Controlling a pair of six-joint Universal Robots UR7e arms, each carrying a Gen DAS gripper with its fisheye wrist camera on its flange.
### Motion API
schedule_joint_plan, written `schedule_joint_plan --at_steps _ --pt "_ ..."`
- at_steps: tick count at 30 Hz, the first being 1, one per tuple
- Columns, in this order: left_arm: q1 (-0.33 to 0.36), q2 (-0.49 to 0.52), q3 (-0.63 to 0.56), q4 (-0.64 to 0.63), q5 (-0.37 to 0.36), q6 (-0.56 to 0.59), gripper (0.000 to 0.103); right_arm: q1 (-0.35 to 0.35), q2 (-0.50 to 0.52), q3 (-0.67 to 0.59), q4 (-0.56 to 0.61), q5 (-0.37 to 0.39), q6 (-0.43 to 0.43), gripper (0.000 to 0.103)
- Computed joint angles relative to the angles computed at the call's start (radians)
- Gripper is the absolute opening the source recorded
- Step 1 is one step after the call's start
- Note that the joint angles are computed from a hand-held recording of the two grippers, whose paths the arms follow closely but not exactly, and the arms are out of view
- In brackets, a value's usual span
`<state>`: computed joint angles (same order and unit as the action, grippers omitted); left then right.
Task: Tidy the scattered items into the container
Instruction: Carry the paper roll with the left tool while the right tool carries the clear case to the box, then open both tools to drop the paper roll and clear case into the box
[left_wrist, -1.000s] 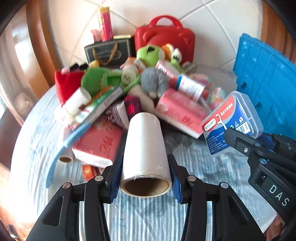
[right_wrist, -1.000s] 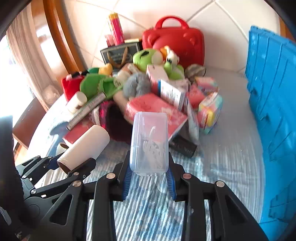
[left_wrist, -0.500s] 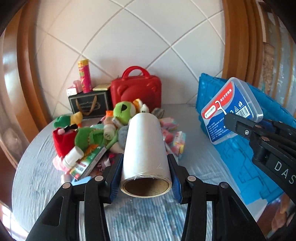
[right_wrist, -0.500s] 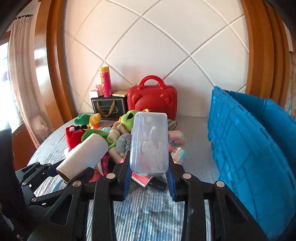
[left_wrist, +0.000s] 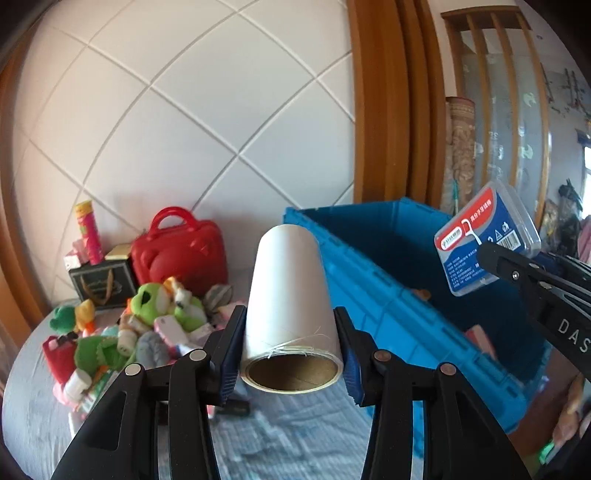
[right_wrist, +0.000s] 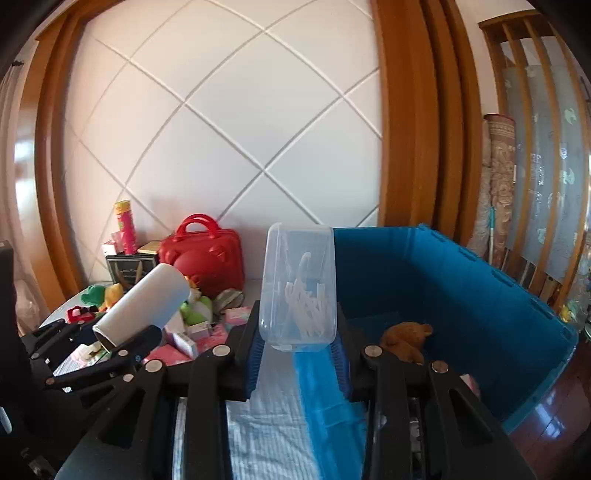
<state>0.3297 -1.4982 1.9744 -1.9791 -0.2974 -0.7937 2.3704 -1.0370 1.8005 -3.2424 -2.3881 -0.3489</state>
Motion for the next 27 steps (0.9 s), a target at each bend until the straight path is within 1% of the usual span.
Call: schedule_joint_plan --at_steps 2,4,7,9,11,13,15,18,23,27 --pt "0.007 0.099 -0.031 -0.160 -0.003 0.089 0.045 -0.046 -0.055 0.023 -0.012 0.014 -0.039 0.032" --pt "0.012 0.197 -0.081 -0.255 -0.006 0.134 0.045 -0.096 -0.107 0.039 0.000 0.045 -0.075 0.032" --pt "0.023 0.331 -0.179 -0.292 -0.034 0.148 0.045 -0.175 -0.180 0.047 0.061 0.099 -0.119 0.032" --pt "0.035 0.402 -0.255 -0.221 -0.064 0.093 0.045 -0.224 -0.219 0.045 0.123 0.131 -0.136 0.032" --pt "0.052 0.463 -0.338 -0.110 -0.107 0.015 0.045 -0.271 -0.251 0.038 0.203 0.162 -0.139 0.032" --pt "0.067 0.507 -0.420 0.031 -0.152 -0.065 0.045 -0.307 -0.266 0.030 0.267 0.190 -0.137 0.032" --pt "0.071 0.531 -0.468 0.115 -0.165 -0.123 0.045 -0.337 -0.272 0.017 0.326 0.214 -0.127 0.032" --pt "0.069 0.562 -0.514 0.235 -0.157 -0.192 0.045 -0.368 -0.279 0.004 0.395 0.246 -0.112 0.032" --pt "0.072 0.581 -0.540 0.313 -0.167 -0.265 0.045 -0.387 -0.293 0.005 0.442 0.276 -0.115 0.032" --pt "0.070 0.577 -0.538 0.333 -0.158 -0.287 0.045 -0.393 -0.302 0.008 0.437 0.291 -0.125 0.032"
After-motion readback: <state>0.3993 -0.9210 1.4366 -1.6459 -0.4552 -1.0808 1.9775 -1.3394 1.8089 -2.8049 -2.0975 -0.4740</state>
